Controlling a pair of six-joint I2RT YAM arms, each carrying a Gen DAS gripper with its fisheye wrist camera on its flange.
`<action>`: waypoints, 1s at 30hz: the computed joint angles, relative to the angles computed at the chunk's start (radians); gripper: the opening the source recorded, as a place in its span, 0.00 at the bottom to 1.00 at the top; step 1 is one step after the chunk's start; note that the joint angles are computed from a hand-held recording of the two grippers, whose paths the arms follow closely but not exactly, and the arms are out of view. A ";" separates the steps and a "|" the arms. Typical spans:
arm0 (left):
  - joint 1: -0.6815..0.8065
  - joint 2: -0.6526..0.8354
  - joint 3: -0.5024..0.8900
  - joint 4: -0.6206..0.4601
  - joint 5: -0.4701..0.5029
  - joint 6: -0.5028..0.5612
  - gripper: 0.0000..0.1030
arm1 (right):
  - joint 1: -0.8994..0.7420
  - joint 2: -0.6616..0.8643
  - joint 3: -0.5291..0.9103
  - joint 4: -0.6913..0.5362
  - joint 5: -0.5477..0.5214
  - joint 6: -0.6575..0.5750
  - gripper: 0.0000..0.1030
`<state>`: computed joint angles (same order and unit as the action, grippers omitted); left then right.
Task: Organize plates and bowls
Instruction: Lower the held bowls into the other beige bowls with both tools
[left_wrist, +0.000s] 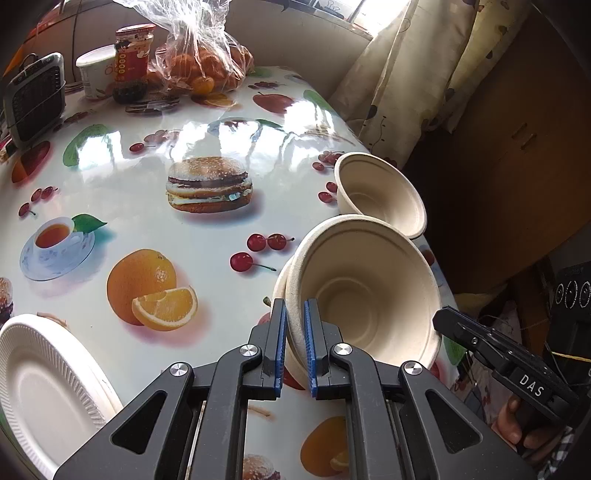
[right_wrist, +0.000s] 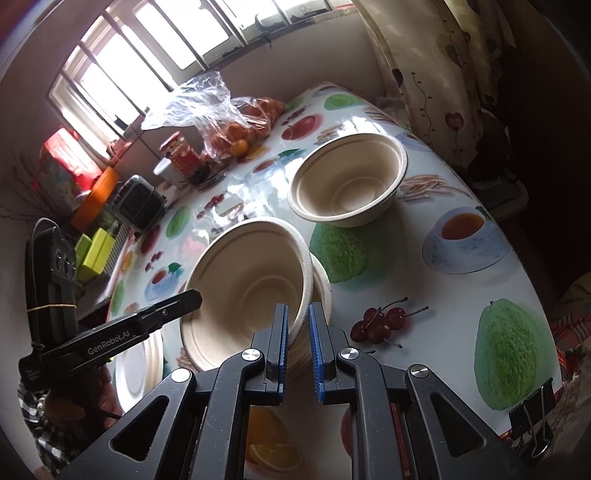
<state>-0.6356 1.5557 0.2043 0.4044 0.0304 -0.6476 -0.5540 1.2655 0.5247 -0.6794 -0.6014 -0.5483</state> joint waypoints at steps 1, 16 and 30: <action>0.000 0.008 0.000 0.005 0.002 -0.002 0.08 | -0.002 0.003 -0.003 0.002 0.002 -0.002 0.12; -0.008 0.061 0.012 0.021 0.001 -0.007 0.08 | -0.017 0.029 -0.026 0.023 0.016 -0.021 0.12; -0.035 0.057 0.016 0.003 -0.031 -0.013 0.10 | 0.001 0.017 -0.052 0.061 0.033 -0.006 0.12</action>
<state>-0.6710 1.6130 0.2199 0.4077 -0.0008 -0.6611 -0.5534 1.2825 0.4726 -0.6185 -0.5680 -0.5544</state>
